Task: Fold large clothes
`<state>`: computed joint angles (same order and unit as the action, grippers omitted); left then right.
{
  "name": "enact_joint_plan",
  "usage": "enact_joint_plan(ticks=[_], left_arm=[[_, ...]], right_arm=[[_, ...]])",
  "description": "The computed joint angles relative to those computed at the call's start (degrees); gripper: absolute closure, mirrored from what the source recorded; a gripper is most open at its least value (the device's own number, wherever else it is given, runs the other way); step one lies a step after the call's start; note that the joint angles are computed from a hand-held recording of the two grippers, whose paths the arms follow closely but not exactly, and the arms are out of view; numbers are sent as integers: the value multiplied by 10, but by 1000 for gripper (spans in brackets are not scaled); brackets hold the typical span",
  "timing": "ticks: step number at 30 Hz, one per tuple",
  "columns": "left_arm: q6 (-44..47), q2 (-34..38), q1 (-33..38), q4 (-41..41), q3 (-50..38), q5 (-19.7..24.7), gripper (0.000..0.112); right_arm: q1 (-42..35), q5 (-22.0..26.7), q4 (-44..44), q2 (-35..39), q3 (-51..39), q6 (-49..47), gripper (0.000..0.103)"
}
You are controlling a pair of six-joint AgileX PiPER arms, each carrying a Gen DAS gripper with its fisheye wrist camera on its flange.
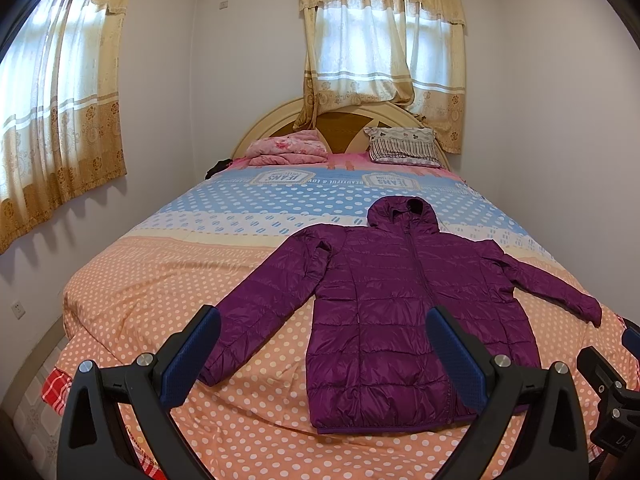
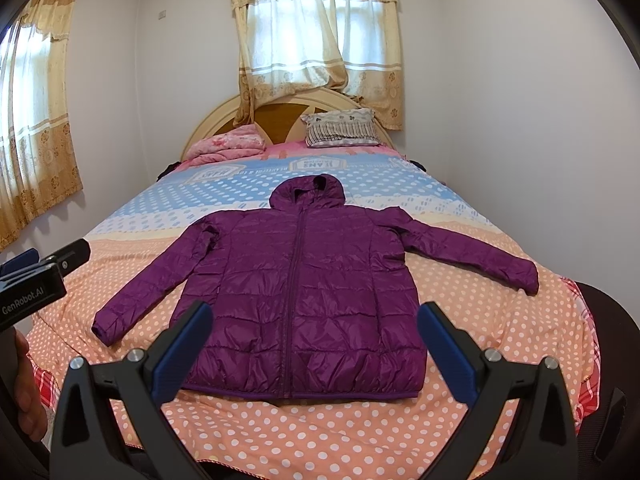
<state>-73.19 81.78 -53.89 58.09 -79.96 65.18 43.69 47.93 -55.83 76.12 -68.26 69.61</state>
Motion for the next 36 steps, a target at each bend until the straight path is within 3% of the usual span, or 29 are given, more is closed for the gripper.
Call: enact_joint_plan(ticks=[29,32,36], left_arm=[[-1,1,9,-4,8,-9,10],[5,7,25,-12,11,-26,10],[20,37,62,-16,9,-63,10]], right_arm=[[-8,-12,17,1,4,-7,0],[-35,-34,37,3,5,-33,0],[-125,-98,102,6,15,-90,0]])
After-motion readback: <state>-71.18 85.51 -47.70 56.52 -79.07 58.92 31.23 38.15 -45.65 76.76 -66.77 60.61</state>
